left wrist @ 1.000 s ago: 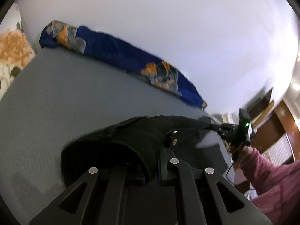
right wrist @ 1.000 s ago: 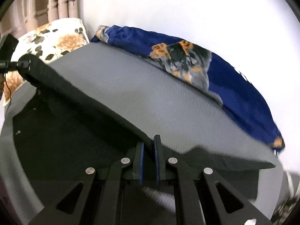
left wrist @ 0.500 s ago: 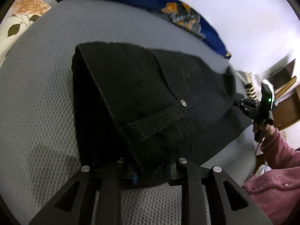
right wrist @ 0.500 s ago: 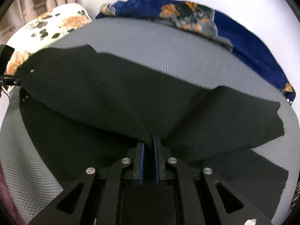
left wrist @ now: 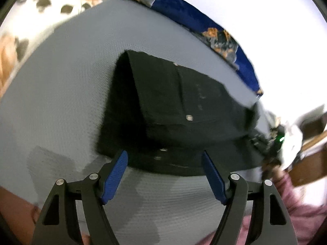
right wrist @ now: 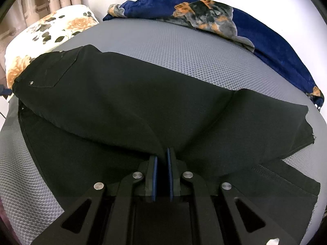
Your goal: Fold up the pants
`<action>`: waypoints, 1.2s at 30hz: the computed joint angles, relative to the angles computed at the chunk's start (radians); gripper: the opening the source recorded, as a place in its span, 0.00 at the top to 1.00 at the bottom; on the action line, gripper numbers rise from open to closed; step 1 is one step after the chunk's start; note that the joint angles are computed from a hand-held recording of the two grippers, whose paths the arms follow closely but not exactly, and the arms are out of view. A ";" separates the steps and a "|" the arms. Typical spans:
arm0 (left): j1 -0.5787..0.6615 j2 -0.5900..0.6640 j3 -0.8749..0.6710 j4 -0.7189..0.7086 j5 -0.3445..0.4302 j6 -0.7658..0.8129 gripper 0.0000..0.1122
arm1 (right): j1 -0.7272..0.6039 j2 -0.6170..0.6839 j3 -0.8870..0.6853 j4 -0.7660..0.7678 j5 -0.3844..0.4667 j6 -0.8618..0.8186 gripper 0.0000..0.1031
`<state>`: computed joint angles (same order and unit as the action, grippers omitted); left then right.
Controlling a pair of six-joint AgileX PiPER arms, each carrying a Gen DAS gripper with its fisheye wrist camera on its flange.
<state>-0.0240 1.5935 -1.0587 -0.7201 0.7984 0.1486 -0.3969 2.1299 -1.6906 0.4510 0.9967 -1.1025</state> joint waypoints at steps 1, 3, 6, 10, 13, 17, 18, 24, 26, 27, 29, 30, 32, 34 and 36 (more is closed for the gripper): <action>-0.004 0.012 0.012 -0.054 -0.011 -0.001 0.34 | -0.001 0.000 0.000 0.001 0.001 0.000 0.93; -0.009 0.067 -0.011 -0.127 -0.023 -0.021 0.34 | -0.002 -0.003 0.003 0.005 -0.001 -0.007 0.93; -0.005 0.153 -0.030 -0.184 -0.074 -0.127 0.39 | -0.003 -0.007 0.006 0.009 -0.005 -0.017 0.93; -0.012 0.211 -0.099 -0.092 -0.065 -0.256 0.76 | -0.009 -0.047 0.045 0.033 -0.036 -0.037 0.93; -0.053 0.200 -0.206 0.080 -0.030 -0.324 0.80 | -0.006 -0.119 0.108 0.032 -0.082 -0.056 0.93; -0.029 0.166 -0.272 0.086 0.011 -0.207 0.80 | -0.041 -0.189 0.121 0.058 -0.020 -0.056 0.93; -0.016 0.164 -0.283 0.092 0.040 -0.160 0.80 | -0.048 -0.203 0.130 0.061 -0.009 -0.059 0.93; -0.052 0.223 -0.284 0.290 0.119 -0.139 0.80 | -0.057 -0.297 0.304 0.018 0.001 -0.087 0.93; -0.079 0.239 -0.282 0.328 0.098 -0.152 0.80 | -0.048 -0.309 0.366 -0.008 -0.033 -0.086 0.93; -0.090 0.249 -0.285 0.338 0.082 -0.151 0.80 | -0.043 -0.310 0.395 -0.026 -0.054 -0.077 0.93; -0.089 0.244 -0.280 0.340 0.069 -0.143 0.80 | -0.042 -0.302 0.411 -0.037 -0.065 -0.061 0.93; -0.085 0.237 -0.276 0.340 0.065 -0.138 0.80 | -0.045 -0.302 0.410 -0.037 -0.062 -0.058 0.93; -0.079 0.208 -0.247 0.345 0.035 -0.120 0.80 | -0.049 -0.311 0.399 -0.028 -0.040 -0.058 0.93; -0.071 0.198 -0.217 0.345 0.009 -0.102 0.80 | -0.057 -0.314 0.394 -0.019 -0.017 -0.064 0.93; -0.068 0.202 -0.181 0.350 -0.013 -0.097 0.79 | -0.053 -0.299 0.403 -0.032 -0.014 -0.048 0.93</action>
